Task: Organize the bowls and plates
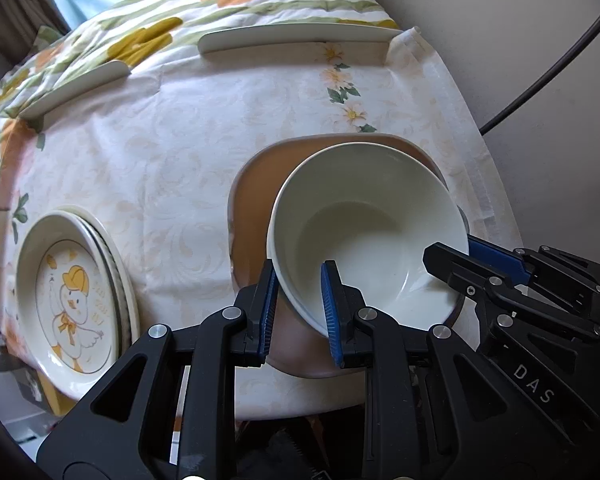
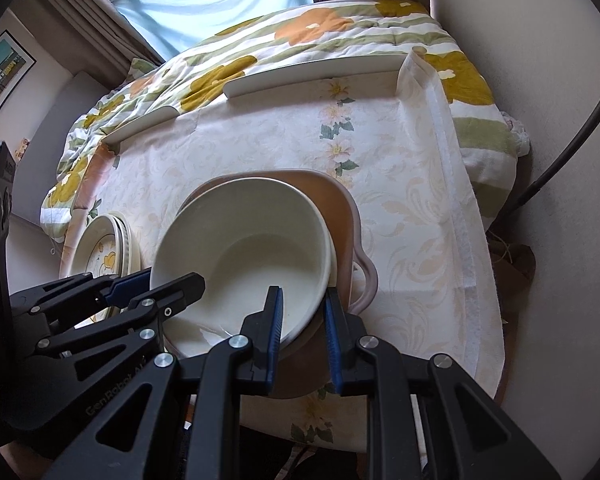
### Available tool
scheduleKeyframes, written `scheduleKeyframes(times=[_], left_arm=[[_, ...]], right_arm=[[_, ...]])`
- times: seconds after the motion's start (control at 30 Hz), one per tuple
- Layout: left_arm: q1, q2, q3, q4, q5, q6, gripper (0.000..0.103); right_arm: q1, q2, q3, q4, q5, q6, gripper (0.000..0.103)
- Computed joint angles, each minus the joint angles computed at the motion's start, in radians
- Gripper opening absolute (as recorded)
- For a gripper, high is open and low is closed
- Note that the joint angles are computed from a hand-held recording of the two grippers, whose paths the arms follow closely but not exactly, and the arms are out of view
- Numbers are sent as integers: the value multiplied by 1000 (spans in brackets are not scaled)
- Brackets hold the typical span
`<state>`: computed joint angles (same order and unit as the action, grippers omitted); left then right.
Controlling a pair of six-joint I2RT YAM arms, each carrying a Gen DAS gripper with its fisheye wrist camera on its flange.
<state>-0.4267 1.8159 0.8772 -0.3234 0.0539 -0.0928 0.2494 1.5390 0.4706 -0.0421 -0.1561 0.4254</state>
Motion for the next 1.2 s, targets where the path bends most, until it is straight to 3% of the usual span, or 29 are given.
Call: scheduleKeyframes(times=[0.47,0.7,0.73,0.77,0.8,0.83,0.87,0.93,1.07,1.2], left_arm=[[30,-30,-17,4,45,-9,19],[74,-301,-115,43,34,41,21],[74,-331,-127,47,17,47,22],[72,-357,-137,50,-1,53,34],[69,-381,-151,58,-17,59,69],[67,-408,-169,70,-38,63,90],[67,-441,-198,98,-58,64,103],[82,-470,-223,115,-47,92,103],[136,-463,-210,41,-9,165,103],[215,-382,-134,-92,51,252,103]], right_arm=[[-11,-56,-19,-14,-8,-27,19],[-17,-311,-59,-103,21,-68,19],[-4,-355,-65,-117,40,-71,19],[14,-395,-67,-136,70,-69,19],[38,-429,-67,-160,108,-63,23],[60,-453,-63,-186,146,-52,46],[73,-469,-57,-206,167,-44,79],[80,-522,-65,-232,176,-30,99],[54,-549,-33,-349,171,-53,99],[-9,-475,32,-482,149,-98,99]])
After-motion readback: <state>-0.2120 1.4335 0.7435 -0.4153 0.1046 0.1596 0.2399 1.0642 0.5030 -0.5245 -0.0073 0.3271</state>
